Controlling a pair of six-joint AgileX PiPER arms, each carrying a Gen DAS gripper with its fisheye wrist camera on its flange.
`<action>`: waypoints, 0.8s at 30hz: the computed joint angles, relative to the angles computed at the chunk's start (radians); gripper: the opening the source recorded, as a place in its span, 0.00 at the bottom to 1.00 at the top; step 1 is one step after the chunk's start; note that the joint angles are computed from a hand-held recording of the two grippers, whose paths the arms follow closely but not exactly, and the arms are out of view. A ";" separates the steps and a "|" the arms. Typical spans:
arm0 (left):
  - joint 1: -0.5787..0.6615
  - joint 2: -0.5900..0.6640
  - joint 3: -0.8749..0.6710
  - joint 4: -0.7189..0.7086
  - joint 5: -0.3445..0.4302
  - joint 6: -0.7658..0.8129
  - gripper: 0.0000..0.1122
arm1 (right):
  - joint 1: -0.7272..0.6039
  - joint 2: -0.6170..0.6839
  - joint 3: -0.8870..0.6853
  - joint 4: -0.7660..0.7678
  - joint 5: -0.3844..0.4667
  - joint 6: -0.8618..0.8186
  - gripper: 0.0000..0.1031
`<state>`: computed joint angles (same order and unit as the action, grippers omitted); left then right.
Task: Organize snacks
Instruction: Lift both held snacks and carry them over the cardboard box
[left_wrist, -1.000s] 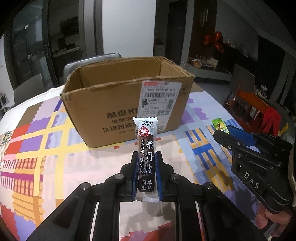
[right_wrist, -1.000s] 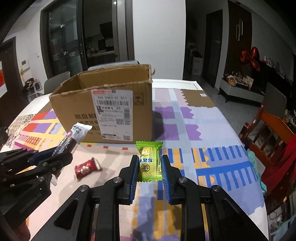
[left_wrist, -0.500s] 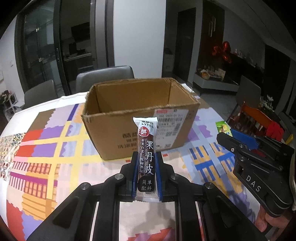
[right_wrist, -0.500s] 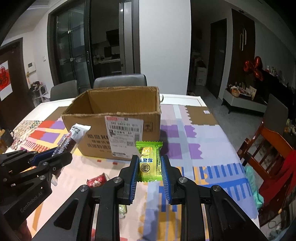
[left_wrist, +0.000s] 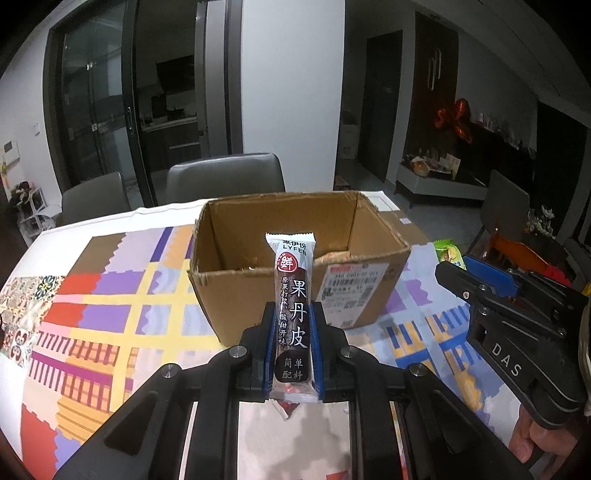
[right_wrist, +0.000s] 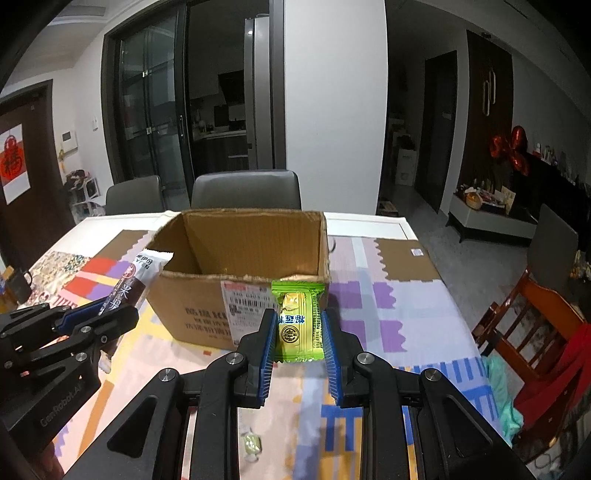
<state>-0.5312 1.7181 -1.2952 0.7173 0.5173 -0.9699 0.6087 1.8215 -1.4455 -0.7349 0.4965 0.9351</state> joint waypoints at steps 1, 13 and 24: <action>0.003 0.002 -0.007 -0.004 0.002 0.006 0.16 | 0.000 -0.001 -0.004 0.002 0.001 -0.004 0.25; 0.036 0.036 -0.089 -0.012 0.011 0.033 0.16 | -0.019 0.077 -0.206 0.093 0.050 -0.141 0.25; 0.081 0.099 -0.187 -0.080 0.015 0.128 0.16 | -0.043 0.187 -0.401 0.188 0.095 -0.268 0.25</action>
<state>-0.4500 1.8175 -1.4820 0.6376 0.5324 -0.8416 0.5659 2.0081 -1.8467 -0.5472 0.5917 0.6676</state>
